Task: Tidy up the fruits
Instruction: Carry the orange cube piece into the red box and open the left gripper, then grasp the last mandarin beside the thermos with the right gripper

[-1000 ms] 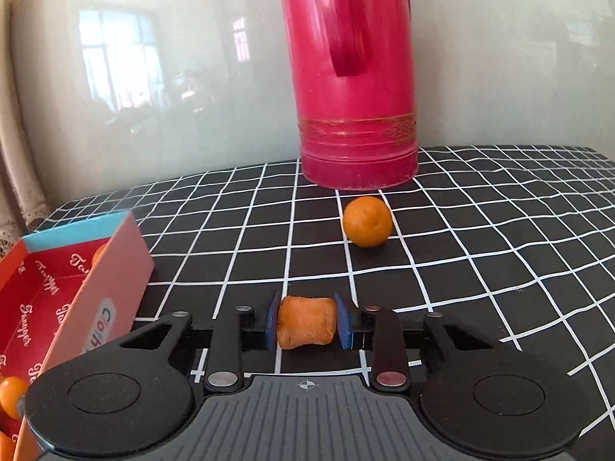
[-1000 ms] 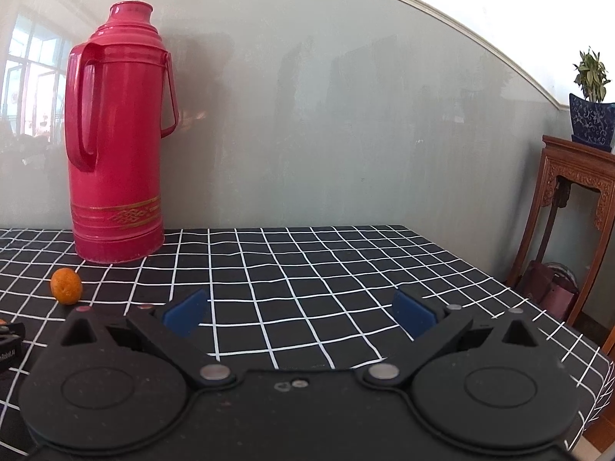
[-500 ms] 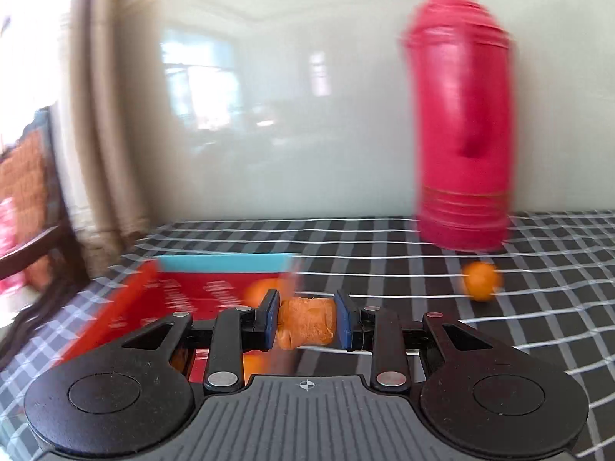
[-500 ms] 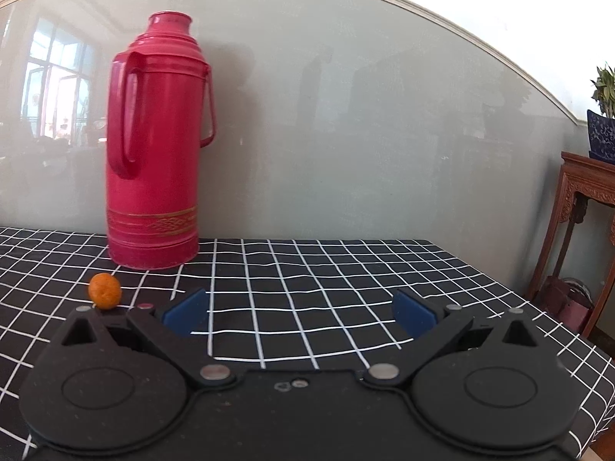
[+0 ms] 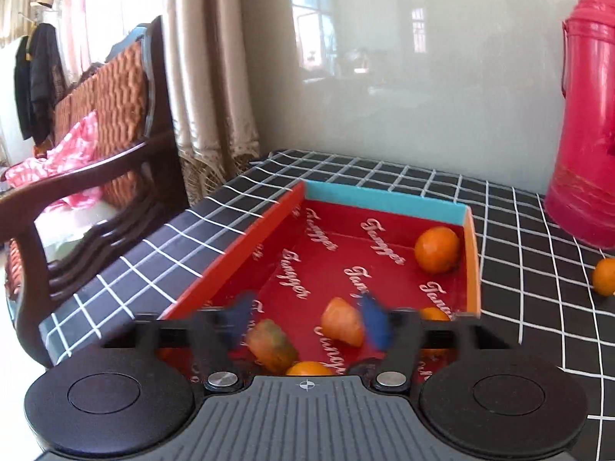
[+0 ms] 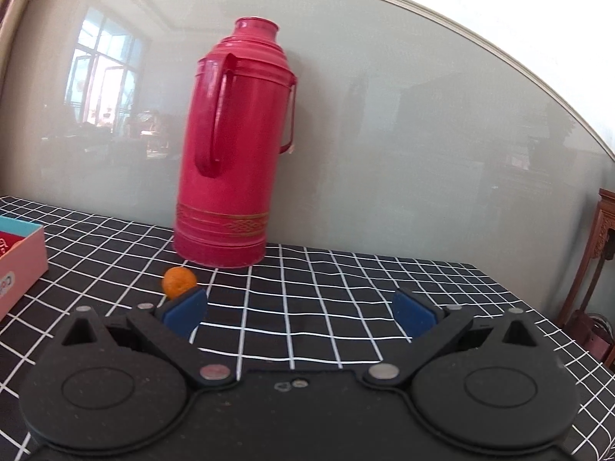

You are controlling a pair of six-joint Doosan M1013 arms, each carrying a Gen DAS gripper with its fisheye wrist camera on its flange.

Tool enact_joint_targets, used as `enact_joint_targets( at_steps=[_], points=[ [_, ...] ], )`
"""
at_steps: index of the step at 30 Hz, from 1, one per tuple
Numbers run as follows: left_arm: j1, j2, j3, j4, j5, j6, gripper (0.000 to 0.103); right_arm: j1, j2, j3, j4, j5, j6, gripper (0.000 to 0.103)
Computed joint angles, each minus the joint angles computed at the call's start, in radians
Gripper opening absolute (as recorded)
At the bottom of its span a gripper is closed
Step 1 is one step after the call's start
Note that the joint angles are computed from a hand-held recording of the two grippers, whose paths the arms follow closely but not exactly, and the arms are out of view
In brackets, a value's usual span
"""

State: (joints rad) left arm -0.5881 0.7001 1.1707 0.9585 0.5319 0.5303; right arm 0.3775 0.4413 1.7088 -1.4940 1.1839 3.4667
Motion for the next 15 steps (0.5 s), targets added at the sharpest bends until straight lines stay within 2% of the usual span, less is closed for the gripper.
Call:
enact_joint_targets(
  at_steps=[2,5,9,13,15],
  points=[
    [-0.002,-0.013,0.023,0.09,-0.013,-0.071,0.078,-0.003,0.0,-0.004,0.002,-0.021,-0.003,0.097],
    [0.01,-0.032,0.046,0.079,-0.036,-0.078,0.081,-0.006,0.005,-0.014,0.009,-0.048,-0.017,0.097],
    [0.023,-0.066,0.097,0.127,-0.045,-0.168,0.094,-0.012,0.01,-0.026,0.017,-0.095,-0.044,0.097],
    [0.03,-0.098,0.158,0.254,-0.025,-0.296,0.103,-0.024,0.014,-0.041,0.034,-0.162,-0.084,0.097],
    [0.034,-0.112,0.187,0.298,-0.008,-0.345,0.103,-0.033,0.015,-0.049,0.046,-0.201,-0.103,0.096]
  ],
)
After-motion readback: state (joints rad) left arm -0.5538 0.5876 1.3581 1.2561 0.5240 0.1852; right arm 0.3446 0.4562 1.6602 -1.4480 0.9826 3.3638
